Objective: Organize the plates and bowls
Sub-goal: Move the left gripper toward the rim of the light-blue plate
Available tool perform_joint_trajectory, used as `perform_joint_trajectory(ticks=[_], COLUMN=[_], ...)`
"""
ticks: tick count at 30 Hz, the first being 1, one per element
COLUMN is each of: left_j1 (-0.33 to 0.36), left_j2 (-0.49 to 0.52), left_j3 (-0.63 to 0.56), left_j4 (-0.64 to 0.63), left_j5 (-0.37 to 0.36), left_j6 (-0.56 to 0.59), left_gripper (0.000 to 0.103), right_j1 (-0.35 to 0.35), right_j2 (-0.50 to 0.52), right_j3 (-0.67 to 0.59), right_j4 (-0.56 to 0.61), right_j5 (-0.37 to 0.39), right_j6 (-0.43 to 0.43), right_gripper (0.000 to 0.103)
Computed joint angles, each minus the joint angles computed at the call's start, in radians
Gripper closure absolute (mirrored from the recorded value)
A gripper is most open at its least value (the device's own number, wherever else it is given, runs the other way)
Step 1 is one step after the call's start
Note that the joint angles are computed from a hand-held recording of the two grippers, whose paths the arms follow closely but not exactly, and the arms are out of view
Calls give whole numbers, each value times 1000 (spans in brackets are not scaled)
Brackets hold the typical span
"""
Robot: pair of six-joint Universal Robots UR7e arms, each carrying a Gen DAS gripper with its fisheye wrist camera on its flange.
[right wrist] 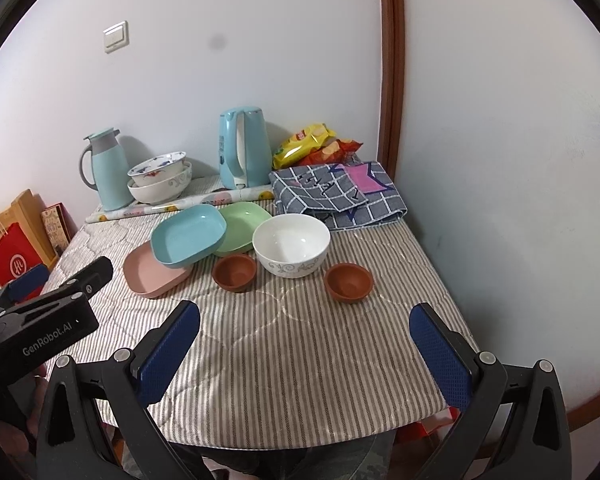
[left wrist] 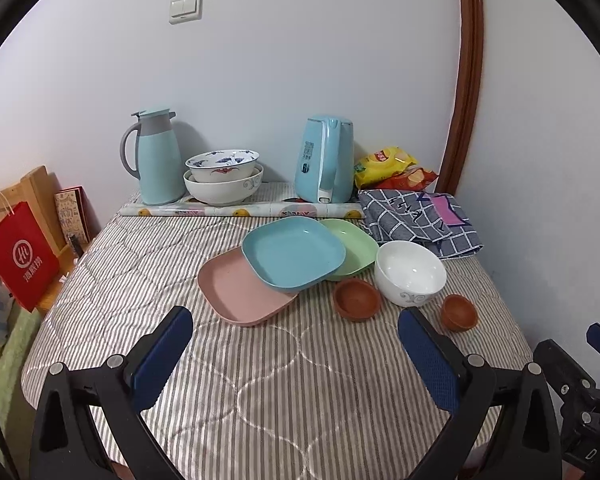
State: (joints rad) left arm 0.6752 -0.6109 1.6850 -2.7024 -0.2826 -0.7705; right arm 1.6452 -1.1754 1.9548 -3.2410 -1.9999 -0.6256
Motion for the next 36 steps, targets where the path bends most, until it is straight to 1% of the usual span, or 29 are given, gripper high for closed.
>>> perform_joint_trajectory(ticks=[4, 6, 8, 14, 17, 21, 25, 29, 31, 33, 36], left_j1=[29, 46, 68, 123, 143, 173, 192, 215, 227, 238, 253], left_j2=[19, 23, 30, 45, 54, 71, 82, 87, 84, 83, 87], left_j3=[-38, -53, -66, -117, -138, -177, -202, -231, -241, -255, -280], left_j4=[31, 55, 37, 43, 51, 43, 36, 47, 41, 44, 37], left_j5=[8, 7, -6, -44, -55, -87, -95, -99, -120, -132, -137], left_j6=[12, -1, 27, 51, 56, 96, 117, 126, 140, 143, 163], left_gripper=[0, 0, 0, 0, 0, 0, 0, 0, 7, 8, 9], right_j1=[-17, -28, -36, -61, -75, -96, -110, -105, -96, -82, -63], right_j2=[31, 50, 71, 126, 145, 168, 196, 238, 259, 287, 323], right_j3=[-35, -55, -77, -152, -185, -241, -289, -353, -381, -417, -467], right_j4=[12, 16, 17, 72, 98, 159, 185, 231, 251, 272, 317], right_j5=[13, 21, 21, 13, 5, 3, 0, -13, -15, -12, -3], right_j6=[5, 1, -2, 11, 9, 39, 42, 42, 37, 27, 19], right_gripper=[0, 0, 0, 0, 0, 1, 2, 7, 9, 11, 20])
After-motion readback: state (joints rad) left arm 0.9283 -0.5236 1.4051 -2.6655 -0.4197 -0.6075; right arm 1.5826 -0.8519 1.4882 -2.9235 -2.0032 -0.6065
